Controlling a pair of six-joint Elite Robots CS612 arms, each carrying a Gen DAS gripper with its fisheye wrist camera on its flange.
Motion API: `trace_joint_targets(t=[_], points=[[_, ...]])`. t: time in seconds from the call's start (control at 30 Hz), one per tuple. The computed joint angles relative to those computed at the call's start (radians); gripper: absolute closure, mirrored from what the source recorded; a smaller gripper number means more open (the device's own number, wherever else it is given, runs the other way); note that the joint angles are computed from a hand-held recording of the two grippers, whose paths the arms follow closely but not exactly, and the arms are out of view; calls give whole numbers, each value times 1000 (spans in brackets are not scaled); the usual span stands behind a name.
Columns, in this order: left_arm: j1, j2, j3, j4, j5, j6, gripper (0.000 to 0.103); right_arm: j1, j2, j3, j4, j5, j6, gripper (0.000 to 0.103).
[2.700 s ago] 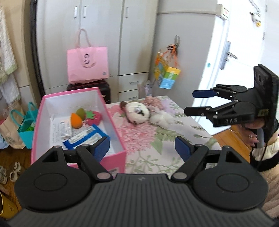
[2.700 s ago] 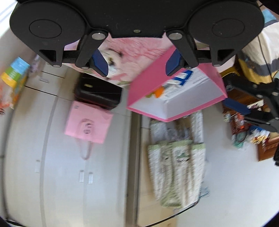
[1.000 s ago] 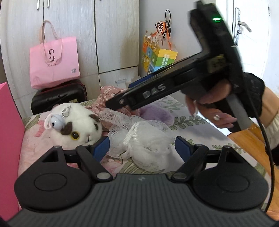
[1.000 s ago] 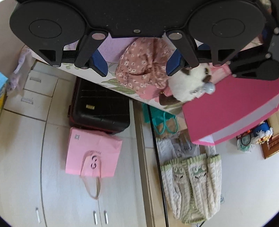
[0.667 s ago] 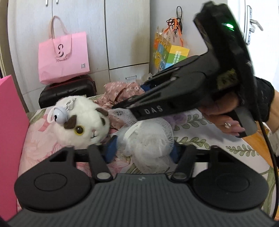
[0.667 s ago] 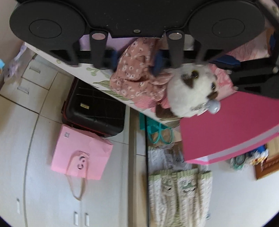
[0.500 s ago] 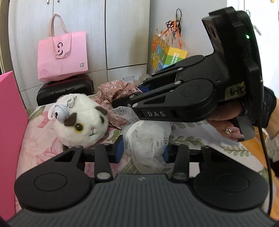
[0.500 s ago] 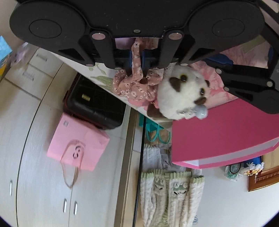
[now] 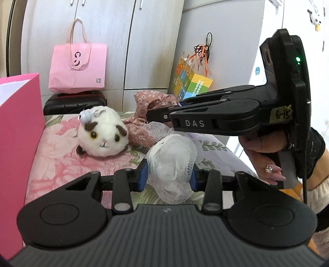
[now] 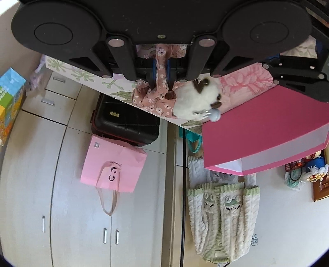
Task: Organize soft objects
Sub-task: 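Carry the tulle doll and floral doll into the pink box and release both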
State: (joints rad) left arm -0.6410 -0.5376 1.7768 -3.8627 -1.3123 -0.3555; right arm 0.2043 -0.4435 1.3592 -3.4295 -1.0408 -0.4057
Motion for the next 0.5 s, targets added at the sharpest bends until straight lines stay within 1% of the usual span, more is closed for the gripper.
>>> trace_joint_targets(t=[0.1,0.2,0.27,0.33,0.5], points=[[-1,-6,23,-17,4,-18,65,4,-15,32,-18,-19,20,92],[0,-18,44,-8,4,-27,65,8,-24,59,-44,-47,42,92],[1,-27,60,-3,-7,-39,65,10,-32,78,-58,-62,52,92],[3,-34,76,-6,-23,-50,65,9,-41,96,-66,-63,66,92],[-4,-42,118,-46,-17,-26,65,11,-63,151,-103,-76,90,92]])
